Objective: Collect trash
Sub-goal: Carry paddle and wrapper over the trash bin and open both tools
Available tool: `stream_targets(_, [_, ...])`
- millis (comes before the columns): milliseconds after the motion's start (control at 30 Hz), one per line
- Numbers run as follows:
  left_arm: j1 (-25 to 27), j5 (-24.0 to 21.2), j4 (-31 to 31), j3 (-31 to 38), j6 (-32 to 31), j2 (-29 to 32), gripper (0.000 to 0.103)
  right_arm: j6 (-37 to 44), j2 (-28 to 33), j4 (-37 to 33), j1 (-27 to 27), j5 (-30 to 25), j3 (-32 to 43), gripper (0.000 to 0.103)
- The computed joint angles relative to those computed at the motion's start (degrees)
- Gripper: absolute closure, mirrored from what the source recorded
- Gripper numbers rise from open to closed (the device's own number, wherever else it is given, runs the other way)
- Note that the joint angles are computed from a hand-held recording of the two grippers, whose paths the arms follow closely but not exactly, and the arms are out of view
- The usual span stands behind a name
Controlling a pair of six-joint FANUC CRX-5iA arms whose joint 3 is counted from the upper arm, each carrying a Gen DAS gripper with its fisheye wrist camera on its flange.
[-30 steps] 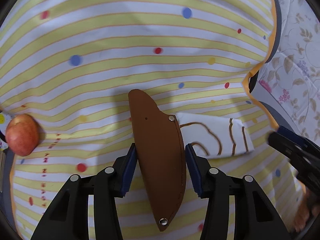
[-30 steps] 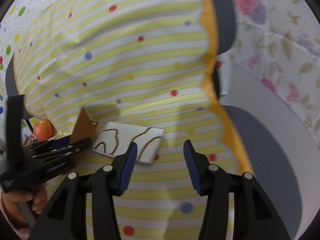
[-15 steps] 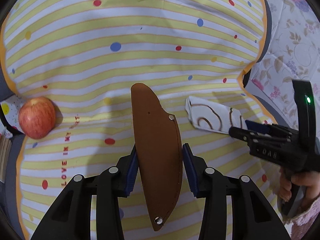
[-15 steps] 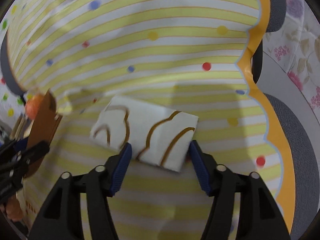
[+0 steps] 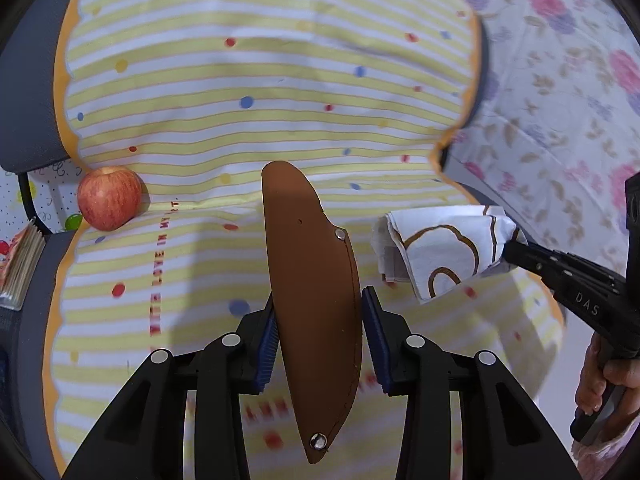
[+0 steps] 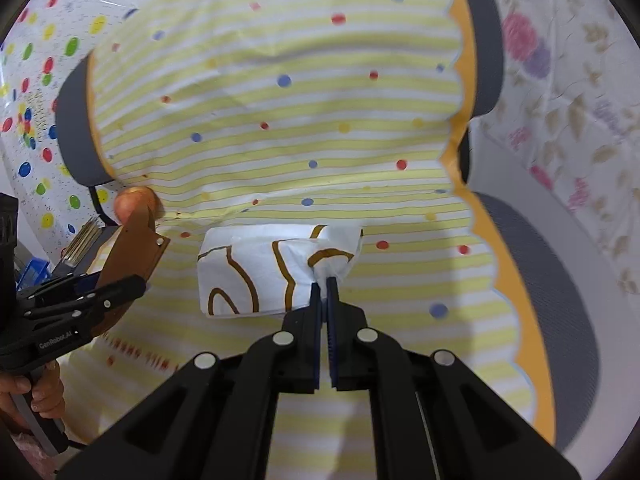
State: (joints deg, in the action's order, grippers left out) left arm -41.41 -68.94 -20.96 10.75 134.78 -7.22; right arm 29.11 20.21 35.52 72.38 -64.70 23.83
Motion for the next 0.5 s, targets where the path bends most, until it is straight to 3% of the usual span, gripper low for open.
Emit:
stream_targets(33, [-0.8, 0.0, -0.1, -0.2, 0.2, -0.4, 0.072, -1.7, -1.2, 1.6, 1.1, -0.6, -1.6, 0.100])
stream_targets(67, [-1.6, 0.5, 0.3, -0.7, 0.2, -1.0, 0.090, -3.0, -1.6, 2.9, 2.0, -1.5, -2.3, 0.100])
stream_targets(100, [-2.3, 0.7, 0.6, -1.1, 0.2, -1.3, 0.093, -4.3, -2.4, 4.0, 2.9, -2.3, -3.4, 0.100])
stream_targets(333, [-5.6, 1.2, 1.0, -2.6, 1.4, -2.0, 0.094, -13.8, -8.6, 7.3, 7.6, -5.0, -11.9, 0.100])
stream_targets(500, [-9.8, 0.1, -2.3, -1.0, 3.7, -2.2, 0.094, -19.9, -12.3, 11.2, 10.8, -8.1, -16.6, 0.100])
